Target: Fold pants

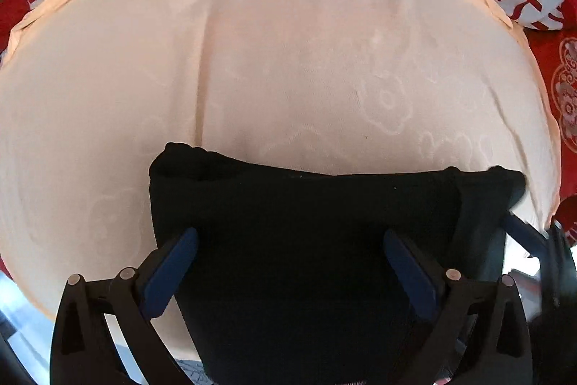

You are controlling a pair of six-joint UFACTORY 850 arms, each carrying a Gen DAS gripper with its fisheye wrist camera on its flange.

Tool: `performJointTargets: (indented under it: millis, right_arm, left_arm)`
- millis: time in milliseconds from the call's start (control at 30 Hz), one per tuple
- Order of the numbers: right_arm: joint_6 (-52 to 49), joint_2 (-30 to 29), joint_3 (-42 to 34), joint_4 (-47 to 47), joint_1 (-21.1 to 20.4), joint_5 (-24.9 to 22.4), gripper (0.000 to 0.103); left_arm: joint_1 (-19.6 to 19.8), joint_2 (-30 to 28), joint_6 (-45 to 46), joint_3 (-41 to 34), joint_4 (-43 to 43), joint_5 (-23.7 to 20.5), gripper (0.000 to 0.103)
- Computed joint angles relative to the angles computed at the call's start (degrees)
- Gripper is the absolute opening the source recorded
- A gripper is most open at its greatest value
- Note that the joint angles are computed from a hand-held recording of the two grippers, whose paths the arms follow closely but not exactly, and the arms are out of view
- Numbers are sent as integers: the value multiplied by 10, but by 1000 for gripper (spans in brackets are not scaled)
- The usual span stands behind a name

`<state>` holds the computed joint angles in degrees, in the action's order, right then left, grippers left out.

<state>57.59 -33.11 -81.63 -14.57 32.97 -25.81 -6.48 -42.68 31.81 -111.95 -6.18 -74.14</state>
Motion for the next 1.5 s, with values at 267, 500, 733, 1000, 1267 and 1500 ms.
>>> performJointTargets:
  millis: [267,500,733,1000,1267,1500]
  right_arm:
    - [77,109,69,-51,40,0,103]
    - [-60,89,82,134,70,51,103]
    - [-124,78,74,188,65,29,103]
    - [-91,58,4,110,71,-104,103]
    - [-100,17,-59,127,51,-175,103]
    - [-83,49,-19,141,35,-150,103]
  left_arm:
    - [37,114,96,128,-46,21,103]
    - [32,186,154,273,18,97,103]
    - [41,189,112,244,13,82,103]
    - [53,218,83,255,23,92,103]
    - [65,177,94,211,9,76,103]
    - [88,119,177,142,-20,24,103]
